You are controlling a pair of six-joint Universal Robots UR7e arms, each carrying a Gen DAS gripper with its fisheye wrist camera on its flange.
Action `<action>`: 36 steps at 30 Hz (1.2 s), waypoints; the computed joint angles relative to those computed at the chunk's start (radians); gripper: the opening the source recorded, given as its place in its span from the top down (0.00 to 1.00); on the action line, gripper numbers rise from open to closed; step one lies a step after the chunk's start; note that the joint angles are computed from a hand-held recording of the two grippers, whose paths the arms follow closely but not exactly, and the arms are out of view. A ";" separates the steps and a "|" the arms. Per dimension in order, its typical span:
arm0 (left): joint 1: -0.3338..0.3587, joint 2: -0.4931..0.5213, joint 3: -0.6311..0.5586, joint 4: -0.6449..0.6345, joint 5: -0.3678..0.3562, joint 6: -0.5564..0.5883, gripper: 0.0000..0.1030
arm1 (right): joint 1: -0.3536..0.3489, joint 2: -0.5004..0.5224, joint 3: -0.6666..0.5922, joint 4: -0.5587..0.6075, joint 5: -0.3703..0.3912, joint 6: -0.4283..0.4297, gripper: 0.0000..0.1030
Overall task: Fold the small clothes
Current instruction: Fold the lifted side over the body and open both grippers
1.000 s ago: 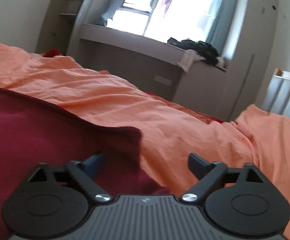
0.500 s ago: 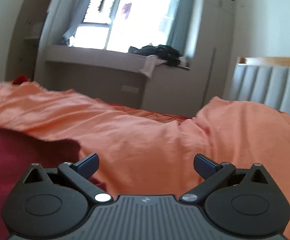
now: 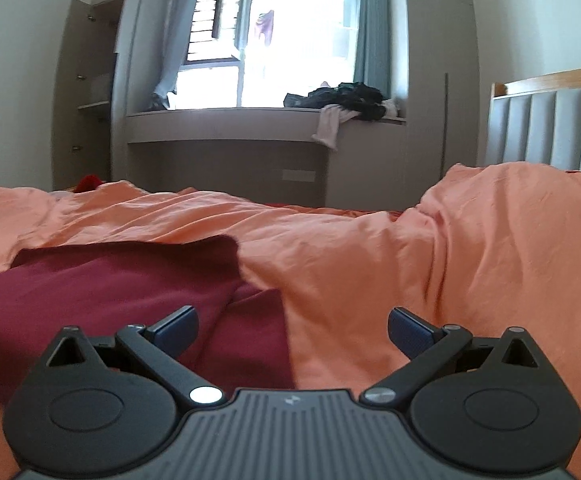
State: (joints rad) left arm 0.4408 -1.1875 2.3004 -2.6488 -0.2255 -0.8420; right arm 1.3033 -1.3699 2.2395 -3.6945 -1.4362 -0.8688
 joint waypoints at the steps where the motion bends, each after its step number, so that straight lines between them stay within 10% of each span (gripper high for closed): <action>1: -0.016 -0.023 0.008 0.088 -0.001 -0.083 0.01 | -0.003 -0.004 0.012 -0.006 0.009 0.005 0.00; 6: -0.090 -0.117 0.052 0.417 -0.048 -0.468 0.01 | -0.011 -0.012 0.060 -0.035 0.059 0.005 0.00; 14: -0.107 -0.099 0.116 0.284 -0.140 -0.574 0.01 | -0.026 -0.017 0.121 -0.071 0.136 0.008 0.00; 23: -0.029 0.102 0.095 -0.343 -0.209 -0.153 0.01 | -0.023 0.040 0.168 -0.206 0.195 0.007 0.00; 36: 0.066 0.298 0.040 -0.860 -0.236 0.201 0.00 | 0.088 0.207 0.125 -0.397 0.070 -0.068 0.00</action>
State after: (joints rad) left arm 0.5067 -0.8899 2.3405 -3.5089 -0.4614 -0.6414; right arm 1.3915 -1.1634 2.3647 -4.0918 -1.3659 -0.9368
